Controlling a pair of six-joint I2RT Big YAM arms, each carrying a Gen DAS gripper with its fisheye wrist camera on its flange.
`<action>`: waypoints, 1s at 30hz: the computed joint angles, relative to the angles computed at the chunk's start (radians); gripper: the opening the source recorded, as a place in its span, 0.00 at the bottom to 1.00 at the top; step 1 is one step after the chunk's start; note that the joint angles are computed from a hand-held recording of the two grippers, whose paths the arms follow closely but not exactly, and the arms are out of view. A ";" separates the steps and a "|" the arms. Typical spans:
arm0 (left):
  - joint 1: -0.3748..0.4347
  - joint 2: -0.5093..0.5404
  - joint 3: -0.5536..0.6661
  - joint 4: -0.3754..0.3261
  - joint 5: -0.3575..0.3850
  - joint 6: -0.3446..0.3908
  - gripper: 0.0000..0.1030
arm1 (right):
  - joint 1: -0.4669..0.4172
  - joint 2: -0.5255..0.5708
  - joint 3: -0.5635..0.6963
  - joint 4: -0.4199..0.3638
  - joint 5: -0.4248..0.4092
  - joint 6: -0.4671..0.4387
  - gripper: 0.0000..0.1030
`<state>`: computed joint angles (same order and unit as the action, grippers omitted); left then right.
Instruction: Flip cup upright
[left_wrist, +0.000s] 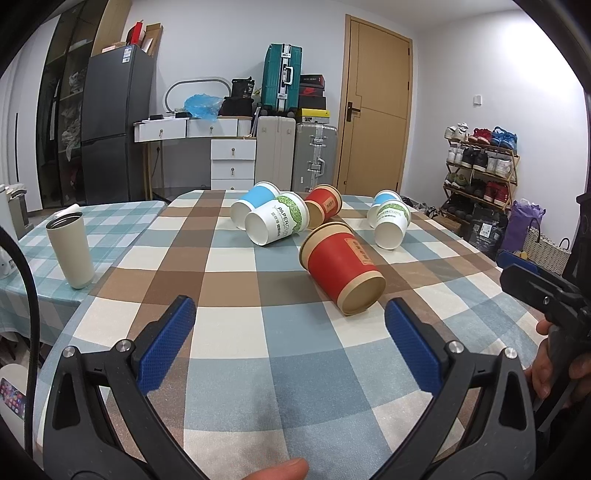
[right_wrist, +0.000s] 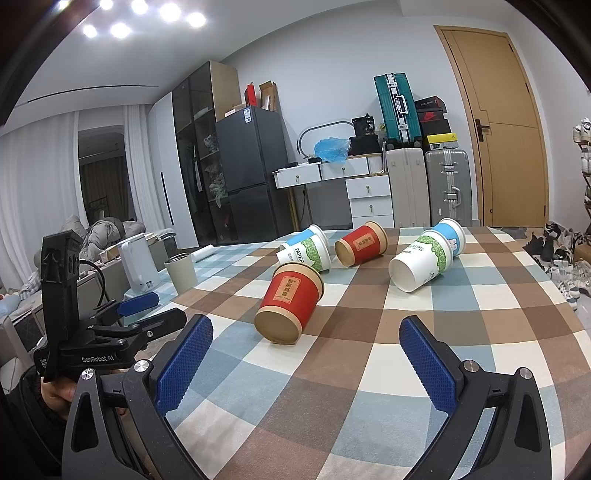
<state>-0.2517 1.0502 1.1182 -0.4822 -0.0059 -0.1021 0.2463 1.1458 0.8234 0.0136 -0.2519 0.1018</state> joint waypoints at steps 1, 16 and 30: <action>0.005 -0.002 -0.001 -0.001 0.005 0.004 0.99 | 0.000 0.001 0.000 0.000 0.000 0.001 1.00; 0.003 -0.006 -0.003 -0.012 -0.005 0.008 0.99 | -0.004 0.002 0.002 -0.001 -0.002 -0.002 1.00; 0.032 0.039 0.073 -0.112 0.011 -0.055 0.99 | -0.024 0.006 0.045 -0.078 0.058 -0.018 1.00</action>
<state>-0.2201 1.0888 1.1908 -0.5943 0.0055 -0.1572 0.2220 1.1519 0.8680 -0.0645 -0.1935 0.0833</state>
